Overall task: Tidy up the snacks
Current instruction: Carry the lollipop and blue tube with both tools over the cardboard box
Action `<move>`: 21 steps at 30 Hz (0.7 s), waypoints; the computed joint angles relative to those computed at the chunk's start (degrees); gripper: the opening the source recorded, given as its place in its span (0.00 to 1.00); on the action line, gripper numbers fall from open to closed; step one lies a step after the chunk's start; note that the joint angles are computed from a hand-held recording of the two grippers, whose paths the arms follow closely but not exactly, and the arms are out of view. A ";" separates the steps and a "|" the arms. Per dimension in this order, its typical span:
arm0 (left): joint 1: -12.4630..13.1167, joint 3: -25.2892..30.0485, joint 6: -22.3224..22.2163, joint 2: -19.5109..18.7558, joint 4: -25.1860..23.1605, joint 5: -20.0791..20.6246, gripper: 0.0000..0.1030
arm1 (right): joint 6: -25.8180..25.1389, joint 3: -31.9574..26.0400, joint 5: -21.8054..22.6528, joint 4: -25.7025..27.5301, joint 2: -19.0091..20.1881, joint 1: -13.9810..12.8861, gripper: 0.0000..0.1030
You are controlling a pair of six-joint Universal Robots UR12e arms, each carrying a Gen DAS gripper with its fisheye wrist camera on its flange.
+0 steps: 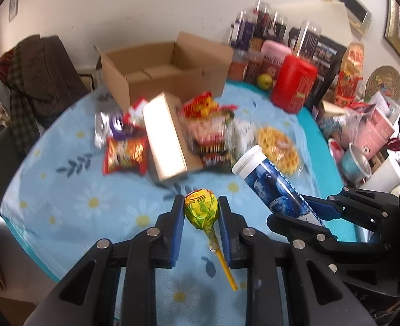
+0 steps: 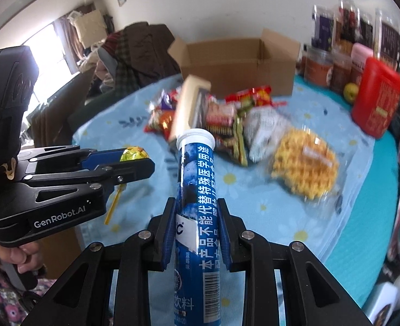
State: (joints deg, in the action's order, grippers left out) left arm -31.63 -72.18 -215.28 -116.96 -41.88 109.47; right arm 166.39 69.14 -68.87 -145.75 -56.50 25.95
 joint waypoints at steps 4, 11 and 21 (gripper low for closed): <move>0.17 0.71 0.62 0.11 1.72 1.34 0.23 | -0.08 -1.77 0.32 -1.38 0.33 0.03 0.27; 0.51 3.10 3.22 -0.39 4.70 4.65 0.23 | -0.35 -5.77 0.85 -3.58 1.49 0.07 0.27; 1.95 6.84 8.00 -1.59 9.16 8.34 0.23 | -0.01 -13.97 2.19 -5.03 4.88 0.20 0.27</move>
